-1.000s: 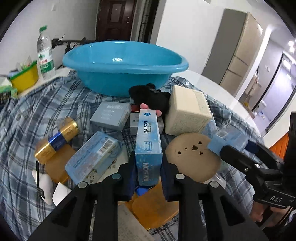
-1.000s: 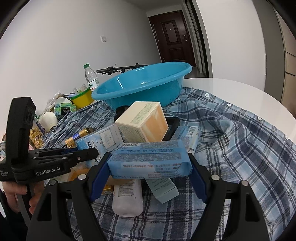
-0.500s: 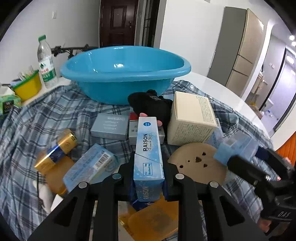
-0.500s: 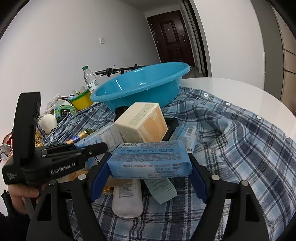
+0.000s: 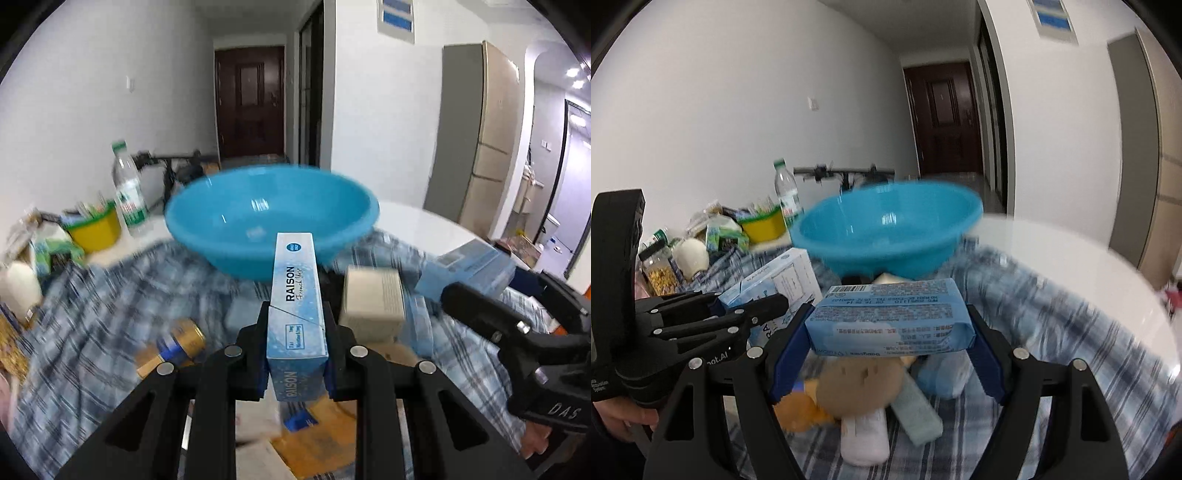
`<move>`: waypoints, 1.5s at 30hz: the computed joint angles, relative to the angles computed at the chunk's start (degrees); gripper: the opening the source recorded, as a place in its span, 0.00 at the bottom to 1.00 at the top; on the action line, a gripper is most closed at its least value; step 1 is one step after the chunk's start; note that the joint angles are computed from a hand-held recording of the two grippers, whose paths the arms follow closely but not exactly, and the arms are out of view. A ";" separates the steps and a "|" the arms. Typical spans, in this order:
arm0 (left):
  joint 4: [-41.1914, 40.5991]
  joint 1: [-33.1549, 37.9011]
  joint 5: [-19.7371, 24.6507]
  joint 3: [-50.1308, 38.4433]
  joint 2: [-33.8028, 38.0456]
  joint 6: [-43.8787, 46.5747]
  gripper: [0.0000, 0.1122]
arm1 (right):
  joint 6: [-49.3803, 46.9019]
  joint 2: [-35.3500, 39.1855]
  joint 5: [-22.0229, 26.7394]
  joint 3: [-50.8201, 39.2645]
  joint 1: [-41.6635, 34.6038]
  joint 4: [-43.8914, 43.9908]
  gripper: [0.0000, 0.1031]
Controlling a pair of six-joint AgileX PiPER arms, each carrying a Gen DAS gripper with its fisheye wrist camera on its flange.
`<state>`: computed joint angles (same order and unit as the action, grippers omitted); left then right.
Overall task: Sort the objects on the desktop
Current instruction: 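Carry the RAISON box with the left gripper over the turquoise basin while the right carries the soap bar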
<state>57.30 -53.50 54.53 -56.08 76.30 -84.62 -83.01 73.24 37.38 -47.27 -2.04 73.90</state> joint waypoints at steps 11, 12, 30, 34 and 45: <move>4.69 6.95 -0.91 -9.41 -0.02 6.04 0.21 | 1.79 1.11 -4.87 -13.00 6.12 0.62 0.75; 5.38 7.86 -1.67 -9.59 -0.02 5.58 0.21 | 2.96 1.98 -5.53 -14.31 6.88 -0.12 0.75; 0.07 25.74 -16.83 -26.38 7.22 16.41 0.21 | 15.51 17.17 -11.77 -39.20 14.29 -5.08 0.75; -0.38 28.30 -18.42 -28.57 9.78 18.24 0.21 | 17.26 20.51 -12.84 -42.40 15.59 -7.14 0.75; -24.78 38.78 -19.73 -41.19 19.13 44.20 0.21 | 34.58 32.40 -7.03 -59.33 17.68 -28.09 0.75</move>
<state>32.53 -14.72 34.80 -97.27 95.44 -40.43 -48.44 105.64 30.34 -106.61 15.64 45.81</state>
